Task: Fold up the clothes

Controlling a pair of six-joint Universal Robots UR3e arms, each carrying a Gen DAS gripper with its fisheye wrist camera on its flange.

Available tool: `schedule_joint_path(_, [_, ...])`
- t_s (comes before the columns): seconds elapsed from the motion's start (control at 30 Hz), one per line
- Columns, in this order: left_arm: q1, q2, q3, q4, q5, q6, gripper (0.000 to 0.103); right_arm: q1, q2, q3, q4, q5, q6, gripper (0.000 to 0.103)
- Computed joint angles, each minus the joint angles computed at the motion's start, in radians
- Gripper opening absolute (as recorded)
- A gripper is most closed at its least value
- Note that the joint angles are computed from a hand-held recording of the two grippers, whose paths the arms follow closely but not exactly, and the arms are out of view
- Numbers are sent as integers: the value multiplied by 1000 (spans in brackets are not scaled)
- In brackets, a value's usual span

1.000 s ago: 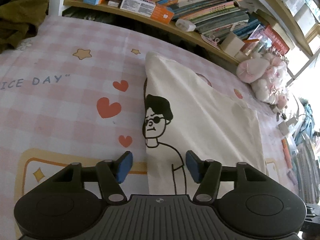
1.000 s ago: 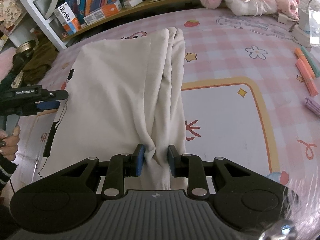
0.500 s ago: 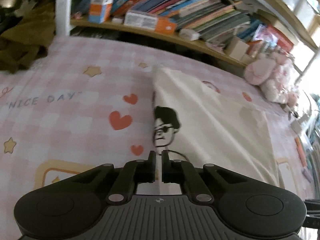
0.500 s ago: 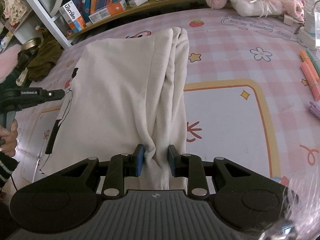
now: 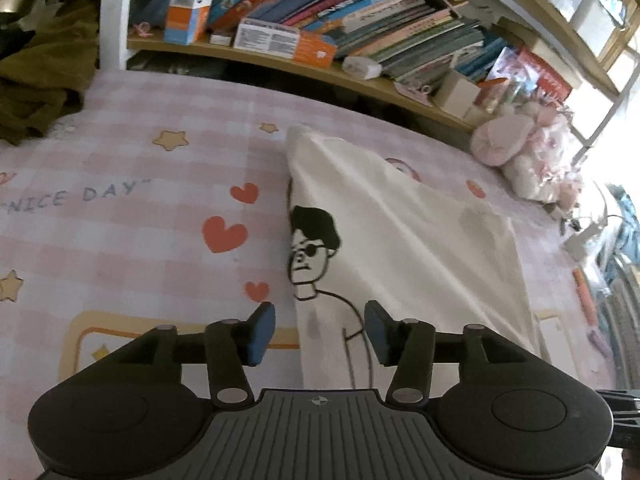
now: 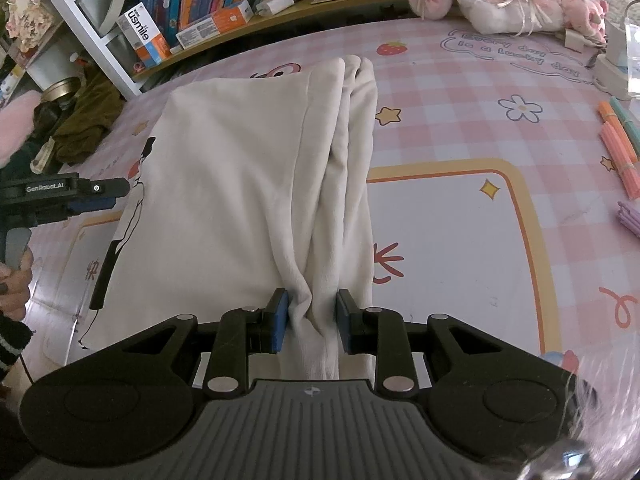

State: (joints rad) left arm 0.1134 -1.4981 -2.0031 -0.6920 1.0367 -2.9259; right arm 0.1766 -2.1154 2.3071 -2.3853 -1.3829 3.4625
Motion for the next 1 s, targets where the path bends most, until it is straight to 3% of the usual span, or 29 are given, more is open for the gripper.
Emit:
schedule_joint_path(0.37, [-21,-63,41,-37,13,7,50,11,-1,12,-25,-13,24,25])
schedule_joint_path(0.77, [-11,-69,41,-60,-32,42,45,29,15,1,-30,-34,46,25])
schedule_joint_path(0.83, [-16,-68,48,-67,-35,44,36,30,15,3,-32,-35,51,25])
schedule_joint_path(0.93, [-30,-60,54,-67,-32,47,9,31,10,10,-40,-37,59,25])
schedule_joint_path(1.0, [-37,-36,43,-51,-33,66,4,29,9,14,-45,-36,62,25])
